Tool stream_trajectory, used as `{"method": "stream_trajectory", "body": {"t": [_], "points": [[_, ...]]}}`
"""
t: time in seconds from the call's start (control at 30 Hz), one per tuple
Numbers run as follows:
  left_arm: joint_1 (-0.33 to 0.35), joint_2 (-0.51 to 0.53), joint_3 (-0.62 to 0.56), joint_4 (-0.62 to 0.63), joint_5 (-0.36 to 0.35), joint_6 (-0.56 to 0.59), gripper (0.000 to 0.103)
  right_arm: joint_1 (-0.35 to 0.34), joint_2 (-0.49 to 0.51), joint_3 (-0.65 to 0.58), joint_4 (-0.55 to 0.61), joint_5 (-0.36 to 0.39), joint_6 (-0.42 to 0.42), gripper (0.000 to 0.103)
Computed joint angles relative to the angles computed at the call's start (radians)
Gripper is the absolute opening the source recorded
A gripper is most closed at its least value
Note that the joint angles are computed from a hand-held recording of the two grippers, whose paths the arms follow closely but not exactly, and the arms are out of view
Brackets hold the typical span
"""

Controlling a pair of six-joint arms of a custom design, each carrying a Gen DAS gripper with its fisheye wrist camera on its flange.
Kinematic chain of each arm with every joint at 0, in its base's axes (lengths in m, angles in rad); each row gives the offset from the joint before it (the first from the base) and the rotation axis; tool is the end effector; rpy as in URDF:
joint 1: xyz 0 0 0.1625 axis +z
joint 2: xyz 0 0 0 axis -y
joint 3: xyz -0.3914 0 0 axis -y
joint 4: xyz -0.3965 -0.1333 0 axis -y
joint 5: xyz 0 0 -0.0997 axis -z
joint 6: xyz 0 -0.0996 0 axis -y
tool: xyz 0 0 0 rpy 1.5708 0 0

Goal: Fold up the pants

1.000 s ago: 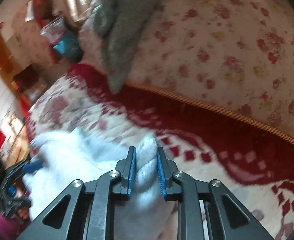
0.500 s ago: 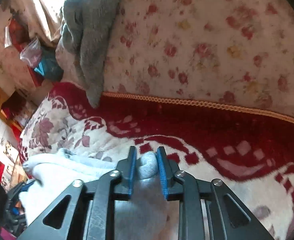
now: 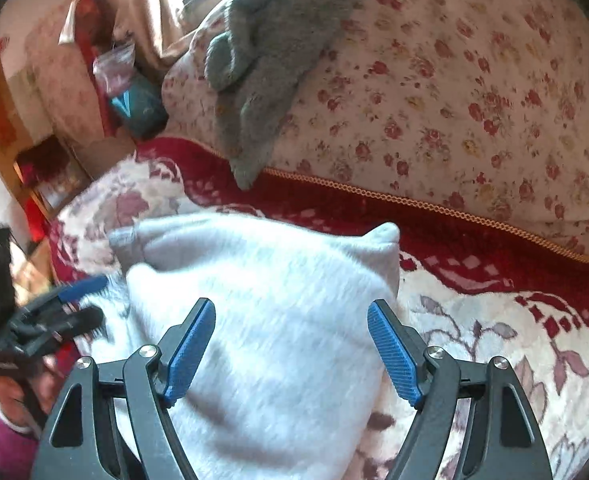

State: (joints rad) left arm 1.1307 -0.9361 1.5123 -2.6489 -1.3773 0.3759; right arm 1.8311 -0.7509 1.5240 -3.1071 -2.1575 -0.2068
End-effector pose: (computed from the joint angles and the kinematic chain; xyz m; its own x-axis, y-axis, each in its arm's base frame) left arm -0.1599 -0.6973 0.2239 -0.7254 0.6022 -0.3334 0.6878 0.6150 -0.3856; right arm 0.2555 -0.6556 0.1616 -0.8458 0.0088 0.5335 -0.3675 0.7153 -0.5944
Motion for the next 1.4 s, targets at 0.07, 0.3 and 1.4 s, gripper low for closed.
{"method": "stream_trajectory", "body": {"t": [0.07, 0.3, 1.4], "points": [[-0.005, -0.001, 0.019, -0.015, 0.04, 0.003, 0.092, 0.016, 0.022, -0.004, 0.011, -0.039, 0.0, 0.083], [0.02, -0.014, 0.079, -0.039, 0.122, 0.004, 0.092, 0.041, 0.027, 0.082, -0.059, -0.079, 0.039, 0.083], [-0.096, -0.104, 0.274, -0.314, 0.301, -0.119, 0.093, 0.098, -0.022, 0.161, -0.058, -0.133, 0.144, 0.097]]}}
